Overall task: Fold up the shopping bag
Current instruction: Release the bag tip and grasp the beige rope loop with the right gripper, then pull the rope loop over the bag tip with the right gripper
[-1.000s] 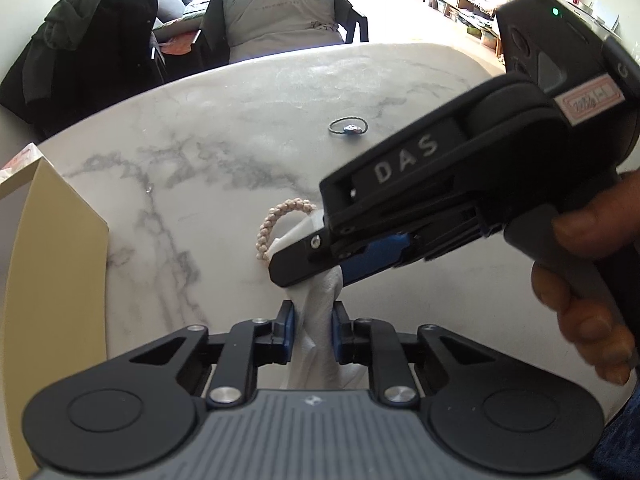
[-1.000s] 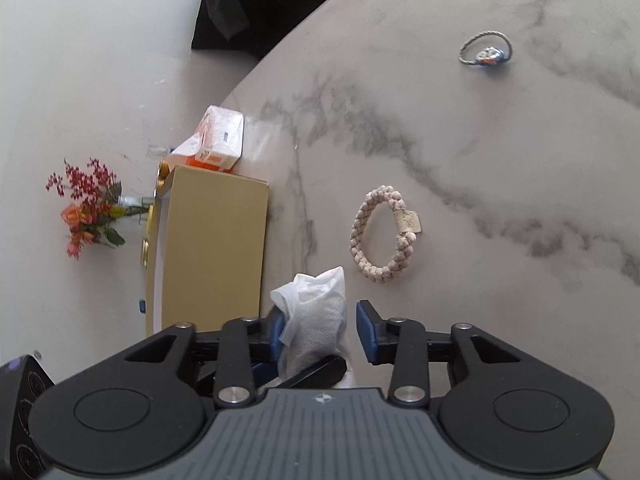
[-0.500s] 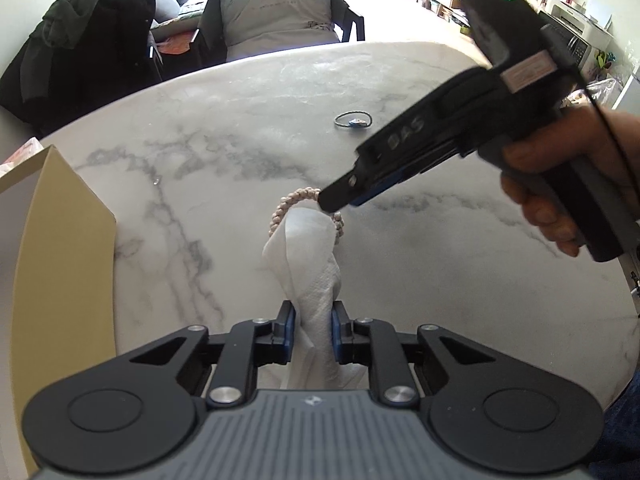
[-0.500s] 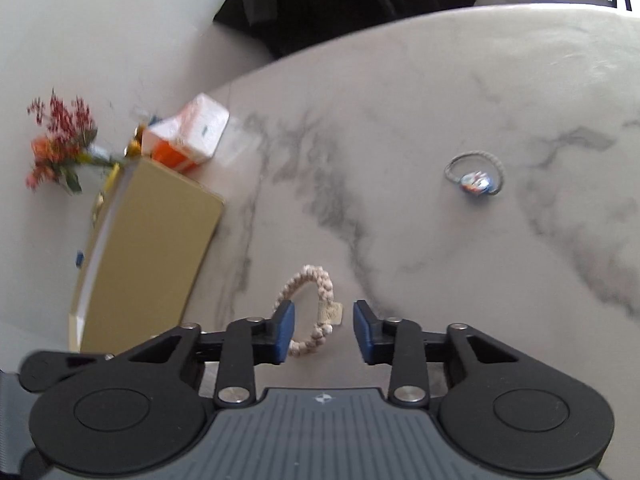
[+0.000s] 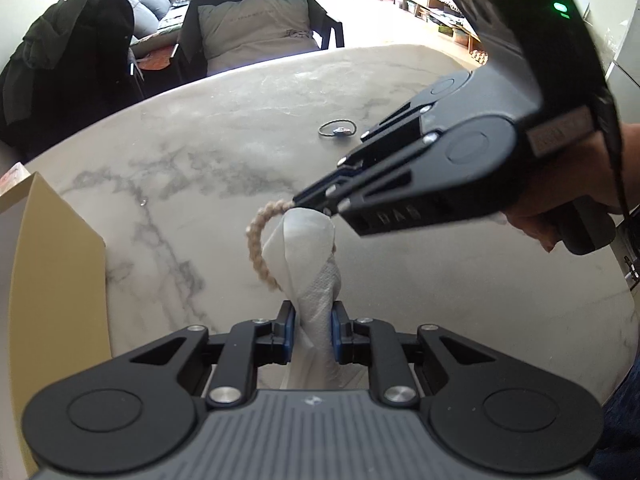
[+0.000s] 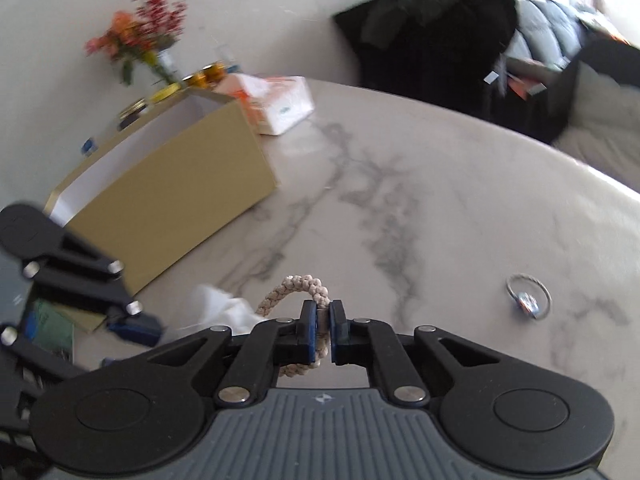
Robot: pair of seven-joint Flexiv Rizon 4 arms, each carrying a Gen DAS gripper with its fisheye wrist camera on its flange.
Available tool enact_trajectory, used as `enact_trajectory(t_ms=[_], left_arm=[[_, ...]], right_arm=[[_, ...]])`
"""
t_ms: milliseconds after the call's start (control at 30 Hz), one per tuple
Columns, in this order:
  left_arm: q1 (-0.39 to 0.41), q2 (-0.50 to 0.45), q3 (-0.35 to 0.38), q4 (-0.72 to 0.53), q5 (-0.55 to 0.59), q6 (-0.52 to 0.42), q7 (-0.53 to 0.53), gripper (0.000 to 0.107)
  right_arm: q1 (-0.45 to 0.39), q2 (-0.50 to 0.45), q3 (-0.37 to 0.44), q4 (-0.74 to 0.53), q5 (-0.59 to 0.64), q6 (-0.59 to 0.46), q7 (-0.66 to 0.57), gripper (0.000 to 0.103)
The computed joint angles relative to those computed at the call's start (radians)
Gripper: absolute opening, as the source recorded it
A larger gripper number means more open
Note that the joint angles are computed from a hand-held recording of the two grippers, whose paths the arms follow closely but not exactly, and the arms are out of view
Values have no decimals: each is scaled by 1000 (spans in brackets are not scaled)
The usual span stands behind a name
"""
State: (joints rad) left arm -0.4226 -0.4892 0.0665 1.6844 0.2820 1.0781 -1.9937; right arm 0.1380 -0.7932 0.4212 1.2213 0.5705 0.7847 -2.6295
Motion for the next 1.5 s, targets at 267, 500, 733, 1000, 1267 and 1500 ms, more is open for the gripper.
enact_trajectory(t_ms=[267, 500, 733, 1000, 1267, 1500], left_arm=[[11, -14, -2, -16, -3, -34, 35, 17], [-38, -34, 24, -83, 106, -139, 69, 17], [-83, -50, 35, -139, 237, -214, 103, 17], [-86, -26, 60, -87, 327, -55, 31, 17], [-98, -13, 112, -39, 373, 153, -124, 17], [-166, -30, 207, -58, 460, 266, -292, 17]], right_arm=[[-61, -9, 33, -84, 69, -231, -95, 7], [-62, -69, -4, -230, 107, -489, -14, 7], [-64, -129, -23, -353, 150, -673, 95, 7], [-69, -215, -26, -496, 185, -870, 231, 8], [-78, -264, -23, -595, 222, -969, 328, 11], [-78, -146, -41, -475, 204, -863, 298, 44]])
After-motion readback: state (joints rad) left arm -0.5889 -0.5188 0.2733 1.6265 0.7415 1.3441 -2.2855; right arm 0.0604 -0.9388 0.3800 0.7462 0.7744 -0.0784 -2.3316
